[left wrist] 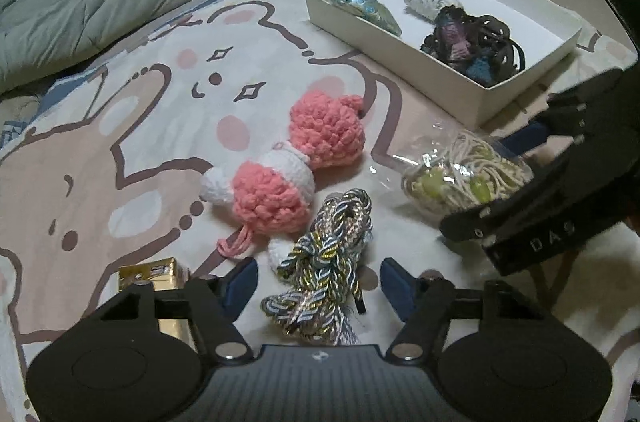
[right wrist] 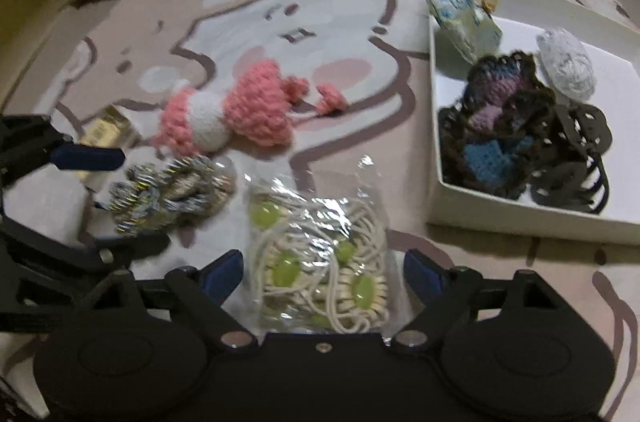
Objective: Organize objects
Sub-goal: 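Grasp the braided rope cord with the left gripper while the right grasps the clear beaded bag, then carry the braided cord and the beaded bag over the white tray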
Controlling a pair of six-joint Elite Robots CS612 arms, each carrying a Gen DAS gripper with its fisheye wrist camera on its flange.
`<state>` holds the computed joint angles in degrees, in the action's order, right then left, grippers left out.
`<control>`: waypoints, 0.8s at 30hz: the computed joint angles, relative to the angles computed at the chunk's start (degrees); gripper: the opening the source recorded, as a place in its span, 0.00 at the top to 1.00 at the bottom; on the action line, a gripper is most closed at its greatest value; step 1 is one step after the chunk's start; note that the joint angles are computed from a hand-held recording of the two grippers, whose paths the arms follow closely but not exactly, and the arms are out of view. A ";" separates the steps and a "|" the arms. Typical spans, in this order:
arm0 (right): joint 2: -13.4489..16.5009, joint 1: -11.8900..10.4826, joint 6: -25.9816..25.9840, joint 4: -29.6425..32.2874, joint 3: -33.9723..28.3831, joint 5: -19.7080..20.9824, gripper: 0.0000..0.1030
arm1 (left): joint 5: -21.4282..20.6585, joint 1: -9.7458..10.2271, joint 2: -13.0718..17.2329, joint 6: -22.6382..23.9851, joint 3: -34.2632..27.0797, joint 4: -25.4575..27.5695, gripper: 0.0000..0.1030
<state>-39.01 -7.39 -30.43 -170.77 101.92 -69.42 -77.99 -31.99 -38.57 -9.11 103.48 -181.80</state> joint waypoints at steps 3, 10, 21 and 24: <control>0.22 -0.25 0.19 1.22 -0.31 0.48 0.20 | -3.18 0.80 0.59 -3.14 -1.02 1.24 0.52; -0.26 -0.87 -2.34 3.21 -0.36 2.81 0.38 | -4.19 1.14 0.34 -10.63 -0.82 2.11 0.63; -3.34 -2.33 -6.38 -0.63 2.09 8.50 0.43 | -1.28 0.54 -2.73 -18.88 3.15 -5.18 0.63; -4.14 -2.91 -5.97 -3.42 2.68 10.43 0.43 | -0.02 0.21 -3.39 -21.60 3.91 -8.34 0.63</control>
<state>-43.16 -10.30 -36.40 -174.20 104.59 -58.99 -78.01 -31.77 -41.96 -30.70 107.40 -190.14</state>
